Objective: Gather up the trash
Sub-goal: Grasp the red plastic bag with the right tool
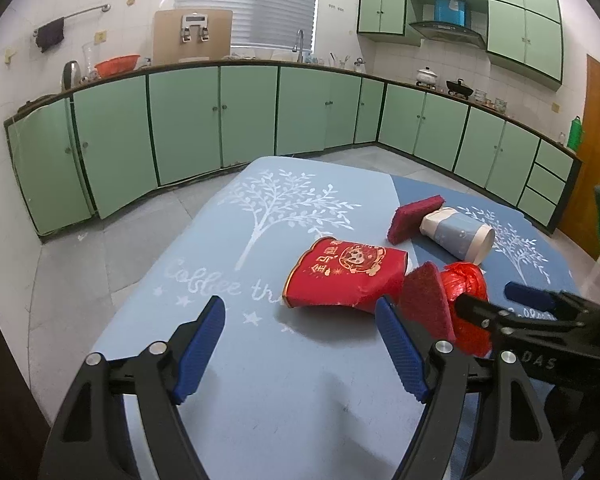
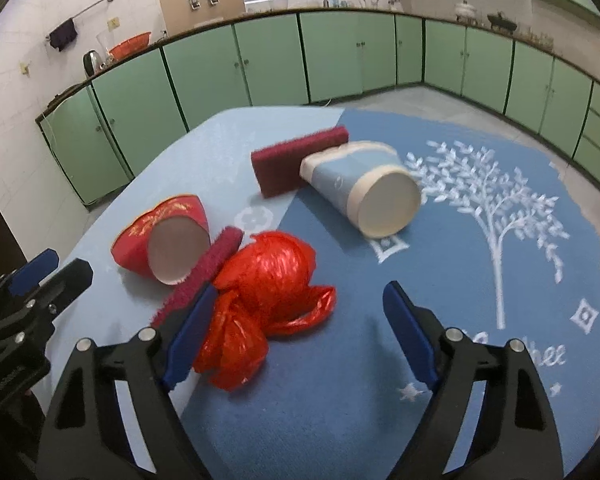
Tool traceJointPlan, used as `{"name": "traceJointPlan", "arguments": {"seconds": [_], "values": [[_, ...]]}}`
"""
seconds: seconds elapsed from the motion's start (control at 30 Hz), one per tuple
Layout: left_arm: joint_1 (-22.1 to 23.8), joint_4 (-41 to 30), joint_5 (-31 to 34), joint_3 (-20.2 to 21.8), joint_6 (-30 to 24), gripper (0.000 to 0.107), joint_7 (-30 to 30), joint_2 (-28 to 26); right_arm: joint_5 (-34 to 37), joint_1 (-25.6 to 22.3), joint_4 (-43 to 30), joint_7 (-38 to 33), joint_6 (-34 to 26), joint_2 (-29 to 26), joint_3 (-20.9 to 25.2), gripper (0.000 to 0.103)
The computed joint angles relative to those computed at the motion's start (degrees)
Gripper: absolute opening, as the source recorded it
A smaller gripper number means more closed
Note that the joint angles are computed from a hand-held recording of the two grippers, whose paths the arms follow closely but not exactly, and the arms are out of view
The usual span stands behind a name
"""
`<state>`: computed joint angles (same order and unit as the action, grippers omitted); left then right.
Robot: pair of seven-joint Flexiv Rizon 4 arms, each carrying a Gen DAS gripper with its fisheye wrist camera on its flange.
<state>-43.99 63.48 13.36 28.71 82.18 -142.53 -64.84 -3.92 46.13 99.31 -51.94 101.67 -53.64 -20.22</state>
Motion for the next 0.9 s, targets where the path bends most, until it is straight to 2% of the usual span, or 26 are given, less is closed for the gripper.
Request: {"name": "traceJointPlan", "arguments": {"seconds": [0.07,0.13,0.17,0.2,0.23,0.3,0.4,0.53,0.7,0.9], "values": [[0.2,-0.1,0.0,-0.2,-0.2,0.076,0.1,0.0,-1.3,-1.9,-0.9,-0.5,-1.3,0.0,2.3,0.081],[0.2,-0.2,-0.1,-0.4,-0.5,0.076,0.1,-0.1,-3.5,-5.5,-2.3,-1.2,-3.5,0.3,6.6,0.072],[0.2,-0.2,0.0,-0.4,-0.5,0.076,0.0,0.0,-4.1,-6.2,-2.5,-1.1,-3.9,0.4,7.3,0.069],[0.3,-0.3,0.1,-0.5,-0.5,0.076,0.0,0.0,-4.4,-6.4,-2.5,-1.0,-3.6,0.4,7.5,0.059],[0.3,-0.3,0.2,-0.4,-0.6,0.076,0.0,0.0,-5.3,-7.9,-2.5,-1.8,-2.9,0.5,9.2,0.051],[0.3,-0.5,0.3,-0.6,-0.7,0.076,0.1,-0.1,-6.7,-10.2,-2.6,-3.1,-2.4,0.7,12.2,0.030],[0.3,-0.8,0.6,-0.9,-0.8,0.076,0.2,0.0,-7.0,-10.9,-1.5,-3.8,-1.6,1.5,13.1,0.022],[0.7,-2.0,0.6,-2.6,-0.6,0.076,1.5,-0.3,-5.6,-10.4,1.9,-4.4,0.7,3.2,12.2,0.020],[1.8,-4.6,-0.5,-6.8,-0.1,0.076,5.4,-1.5,-2.3,-9.6,6.4,-4.9,2.8,5.2,10.5,0.020],[2.8,-10.9,-2.2,-11.1,-4.4,0.076,11.9,-4.5,1.9,-8.3,12.0,-6.7,5.3,7.4,7.5,0.020]]}}
